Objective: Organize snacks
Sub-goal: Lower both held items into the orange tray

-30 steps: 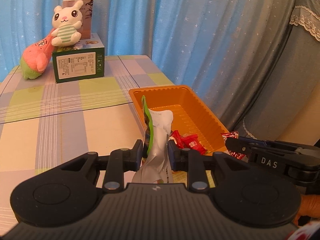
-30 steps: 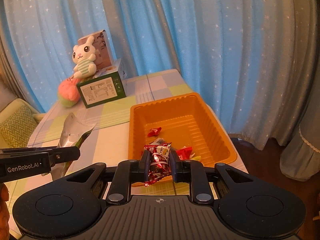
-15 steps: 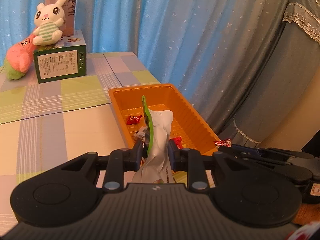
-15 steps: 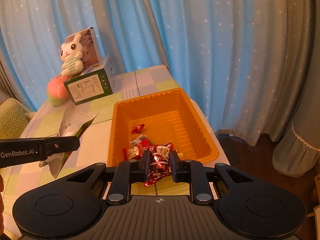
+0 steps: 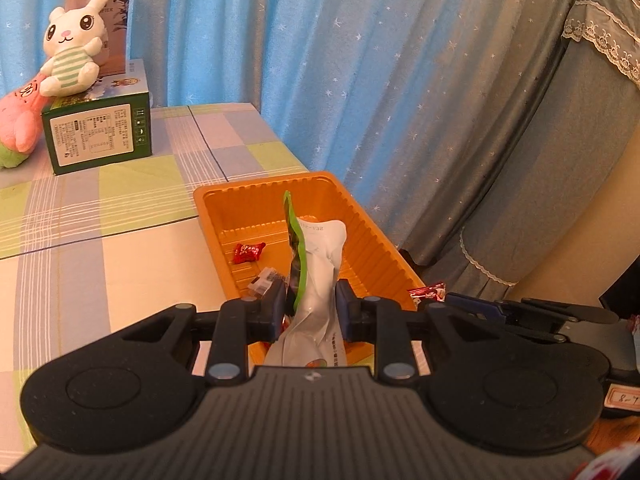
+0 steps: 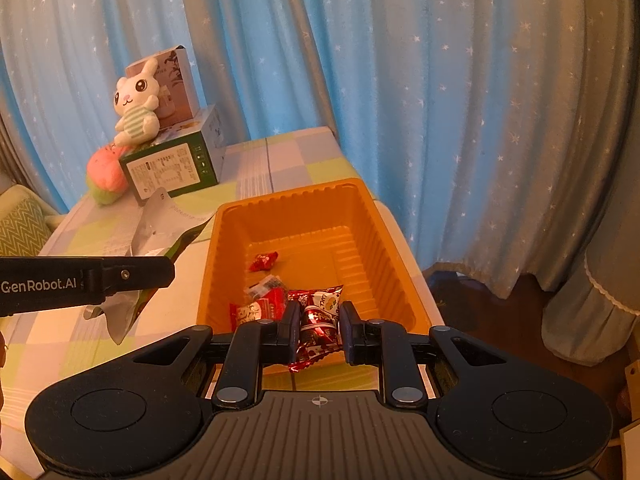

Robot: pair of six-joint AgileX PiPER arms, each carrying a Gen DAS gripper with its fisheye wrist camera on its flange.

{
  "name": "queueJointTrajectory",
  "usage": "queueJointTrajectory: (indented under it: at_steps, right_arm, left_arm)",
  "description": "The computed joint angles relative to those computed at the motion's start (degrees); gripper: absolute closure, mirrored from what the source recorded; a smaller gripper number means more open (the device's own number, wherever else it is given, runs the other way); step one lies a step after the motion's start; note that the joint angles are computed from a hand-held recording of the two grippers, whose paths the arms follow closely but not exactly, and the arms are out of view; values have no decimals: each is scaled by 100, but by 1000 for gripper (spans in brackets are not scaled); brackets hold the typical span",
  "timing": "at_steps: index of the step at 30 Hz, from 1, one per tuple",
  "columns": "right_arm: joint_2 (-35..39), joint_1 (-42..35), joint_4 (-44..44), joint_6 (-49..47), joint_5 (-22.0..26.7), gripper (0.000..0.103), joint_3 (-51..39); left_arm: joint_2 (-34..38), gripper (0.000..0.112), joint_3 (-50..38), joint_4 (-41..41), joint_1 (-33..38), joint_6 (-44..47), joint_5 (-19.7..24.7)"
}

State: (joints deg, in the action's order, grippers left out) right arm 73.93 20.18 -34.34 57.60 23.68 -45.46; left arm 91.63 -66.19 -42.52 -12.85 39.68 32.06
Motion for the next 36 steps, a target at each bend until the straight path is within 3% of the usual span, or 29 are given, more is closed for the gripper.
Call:
queueJointTrajectory:
  at_steps: [17, 36]
  right_arm:
    - [795, -688, 1007, -1522, -479, 82, -493]
    - [1685, -1079, 2025, -2959, -623, 82, -1234]
  left_arm:
    - [766, 89, -784, 133, -69, -269, 97]
    - [1544, 89, -1628, 518, -132, -789, 123]
